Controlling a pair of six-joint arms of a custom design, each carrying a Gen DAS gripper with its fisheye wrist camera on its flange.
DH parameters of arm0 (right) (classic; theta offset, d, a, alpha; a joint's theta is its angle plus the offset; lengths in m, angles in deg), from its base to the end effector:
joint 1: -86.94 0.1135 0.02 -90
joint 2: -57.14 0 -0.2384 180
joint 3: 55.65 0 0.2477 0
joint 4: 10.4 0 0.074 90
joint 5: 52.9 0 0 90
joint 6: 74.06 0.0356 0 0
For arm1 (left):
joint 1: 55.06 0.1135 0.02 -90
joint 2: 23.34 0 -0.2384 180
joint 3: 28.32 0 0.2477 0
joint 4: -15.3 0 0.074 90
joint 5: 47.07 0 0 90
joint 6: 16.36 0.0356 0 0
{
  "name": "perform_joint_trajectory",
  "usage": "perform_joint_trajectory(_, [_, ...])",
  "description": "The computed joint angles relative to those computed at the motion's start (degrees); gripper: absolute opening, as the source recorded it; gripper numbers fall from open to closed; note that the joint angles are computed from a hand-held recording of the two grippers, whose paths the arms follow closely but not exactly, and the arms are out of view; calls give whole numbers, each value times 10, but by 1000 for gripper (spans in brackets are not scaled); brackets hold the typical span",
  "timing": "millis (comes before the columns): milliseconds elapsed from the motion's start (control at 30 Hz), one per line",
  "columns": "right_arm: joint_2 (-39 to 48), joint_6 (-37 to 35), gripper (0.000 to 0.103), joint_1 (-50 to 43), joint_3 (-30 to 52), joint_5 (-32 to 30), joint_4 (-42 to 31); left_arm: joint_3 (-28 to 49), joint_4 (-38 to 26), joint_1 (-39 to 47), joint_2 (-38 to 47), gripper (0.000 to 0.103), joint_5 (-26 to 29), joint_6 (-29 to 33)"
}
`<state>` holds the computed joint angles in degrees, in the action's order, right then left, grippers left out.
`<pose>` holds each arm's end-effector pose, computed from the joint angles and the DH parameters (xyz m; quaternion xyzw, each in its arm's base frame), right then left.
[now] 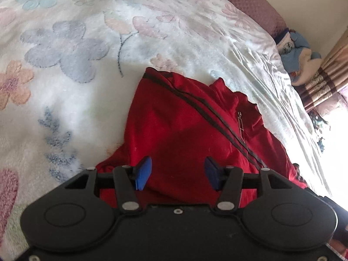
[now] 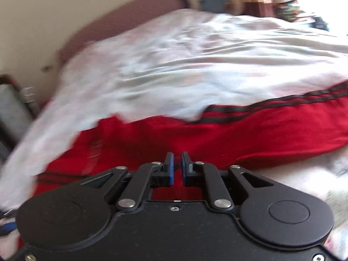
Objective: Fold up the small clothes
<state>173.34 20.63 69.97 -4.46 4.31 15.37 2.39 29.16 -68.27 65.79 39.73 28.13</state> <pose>0.3025 -0.0722 0.0372 0.0440 0.8740 0.2096 0.4361 0.2187 -0.0493 0.0640 -0.2668 0.8827 -0.1668 0.3491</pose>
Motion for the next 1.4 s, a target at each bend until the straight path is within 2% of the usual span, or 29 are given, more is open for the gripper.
perform_joint_trajectory(33, [-11,-22,10,-2,-6,-30,-27,5,-14,-6,0,55,-7,0])
perform_joint_trajectory(100, [-12,-59,10,7,-7,-46,-64,22,-37,-11,20,55,-12,0])
perform_joint_trajectory(167, [4,-92,10,19,-1,-15,-89,41,-61,-15,45,56,-17,9])
perform_joint_trajectory(233, [33,-110,8,16,17,5,-111,44,-54,-13,65,56,-15,25])
perform_joint_trajectory(300, [58,-114,7,-6,25,-26,-103,54,-79,-16,62,56,-16,30])
perform_joint_trajectory(333, [58,-113,7,-21,35,-48,-123,59,-100,-17,50,56,-13,25])
perform_joint_trajectory(400, [43,-105,13,-58,38,-100,-156,54,-121,-20,15,56,-5,16])
perform_joint_trajectory(467, [39,-72,39,-111,39,-146,-127,44,-142,-32,-26,56,-13,12])
perform_joint_trajectory(500, [43,-56,44,-140,44,-154,-112,40,-153,-40,-43,56,-18,12])
perform_joint_trajectory(633, [99,-6,46,-248,153,-128,-144,18,-191,-74,-95,56,-39,-13])
perform_joint_trajectory(733, [166,48,46,-320,258,-114,-186,-24,-170,-102,-129,56,-51,-62])
perform_joint_trajectory(833, [226,70,46,-360,352,-97,-225,-26,-161,-131,-102,56,-75,-80])
perform_joint_trajectory(1033, [317,124,45,-375,472,-89,-250,-8,-130,-135,-44,56,-105,-64])
perform_joint_trajectory(1233, [365,193,45,-350,544,-57,-242,2,-139,-122,-35,57,-110,-72])
perform_joint_trajectory(1400, [379,210,46,-332,579,-30,-257,-4,-147,-120,-43,57,-111,-72])
